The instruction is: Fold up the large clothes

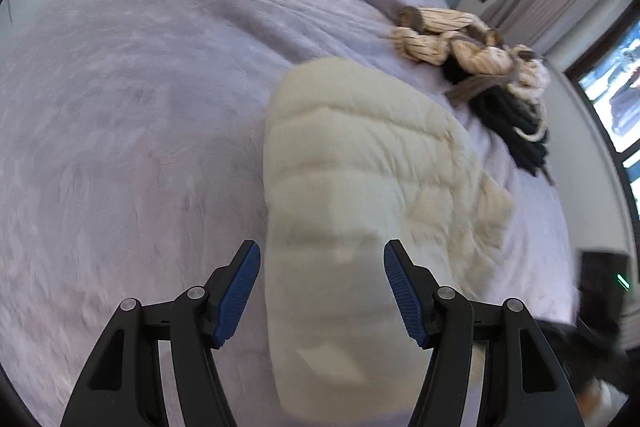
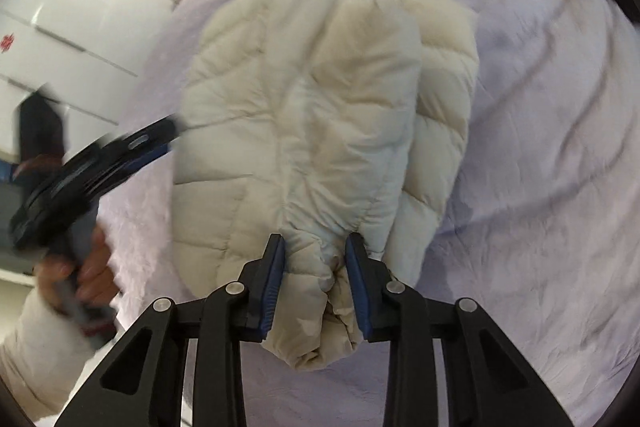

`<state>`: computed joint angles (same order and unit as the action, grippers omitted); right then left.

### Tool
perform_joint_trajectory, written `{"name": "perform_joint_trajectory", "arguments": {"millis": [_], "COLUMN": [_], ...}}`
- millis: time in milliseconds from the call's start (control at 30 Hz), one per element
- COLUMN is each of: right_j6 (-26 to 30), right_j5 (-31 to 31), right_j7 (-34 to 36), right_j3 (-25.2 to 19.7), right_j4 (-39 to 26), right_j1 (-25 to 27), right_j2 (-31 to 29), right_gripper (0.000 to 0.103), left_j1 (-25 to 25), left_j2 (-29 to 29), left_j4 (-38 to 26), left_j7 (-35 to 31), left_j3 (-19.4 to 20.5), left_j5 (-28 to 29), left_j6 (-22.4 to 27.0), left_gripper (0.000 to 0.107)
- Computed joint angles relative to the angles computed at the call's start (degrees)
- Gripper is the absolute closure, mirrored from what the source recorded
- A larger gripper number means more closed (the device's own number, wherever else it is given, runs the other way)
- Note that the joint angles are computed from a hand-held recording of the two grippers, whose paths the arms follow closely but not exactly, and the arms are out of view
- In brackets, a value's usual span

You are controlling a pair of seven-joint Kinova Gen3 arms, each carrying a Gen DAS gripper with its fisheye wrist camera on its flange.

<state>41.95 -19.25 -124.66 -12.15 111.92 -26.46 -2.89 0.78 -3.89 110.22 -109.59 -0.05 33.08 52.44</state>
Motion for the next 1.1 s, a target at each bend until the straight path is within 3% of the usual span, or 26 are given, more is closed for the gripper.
{"name": "perform_joint_trajectory", "arguments": {"millis": [100, 233, 400, 533, 667, 733, 867, 933, 1000, 1100], "right_j6": [-1.89, -5.16, -4.53, -8.52, -6.56, -4.85, -10.57, -13.37, -13.02, -9.56], "right_j5": [-1.64, -2.42, -6.78, 0.74, 10.06, 11.92, 5.40, 0.81, -1.85, -1.11], "right_j7": [0.90, 2.75, 6.12, -2.27, -9.57, -10.85, -8.71, -5.91, -3.95, -3.44], "right_j3": [-0.11, 0.45, 1.47, 3.47, -3.60, -3.10, -4.27, -2.33, 1.43, 2.66], "right_j4": [2.22, 3.04, 3.45, 3.91, -0.13, -1.28, 2.08, 3.90, 4.13, 1.99], "right_j1": [0.72, 0.37, 2.12, 0.42, 9.34, 10.11, 12.76, 11.48, 8.73, 7.71], "right_j2": [0.62, 4.16, 4.12, -1.71, -0.86, 1.95, 8.55, 8.98, 8.44, 7.67], "right_gripper": [0.069, 0.069, 0.069, 0.069, 0.069, 0.069, 0.069, 0.069, 0.069, 0.069], "left_j1": [-0.47, 2.91, 4.31, 4.39, 4.53, 4.56, 5.16, 5.37, 5.34, 5.26], "left_j2": [-2.10, -2.12, -1.23, -0.85, -0.71, -0.48, 0.56, 0.63, 0.67, 0.34], "left_j4": [3.91, 7.90, 7.84, 7.27, 7.19, 7.21, 6.20, 5.58, 4.89, 3.64], "left_j7": [-1.93, 0.50, 2.68, 2.49, 3.09, 3.53, 4.78, 6.27, 7.31, 9.08], "left_j3": [0.78, 2.23, 2.38, 1.99, 2.25, 2.28, 3.26, 3.57, 3.46, 3.49], "left_j5": [1.56, -0.41, -2.09, -2.13, -2.89, -3.24, -4.25, -5.44, -6.00, -7.81], "left_j6": [0.11, -4.82, -6.99, -6.68, -6.98, -7.10, -7.22, -6.78, -5.78, -4.21], "left_gripper": [0.042, 0.042, 0.042, 0.042, 0.042, 0.037, 0.036, 0.036, 0.036, 0.036]}}
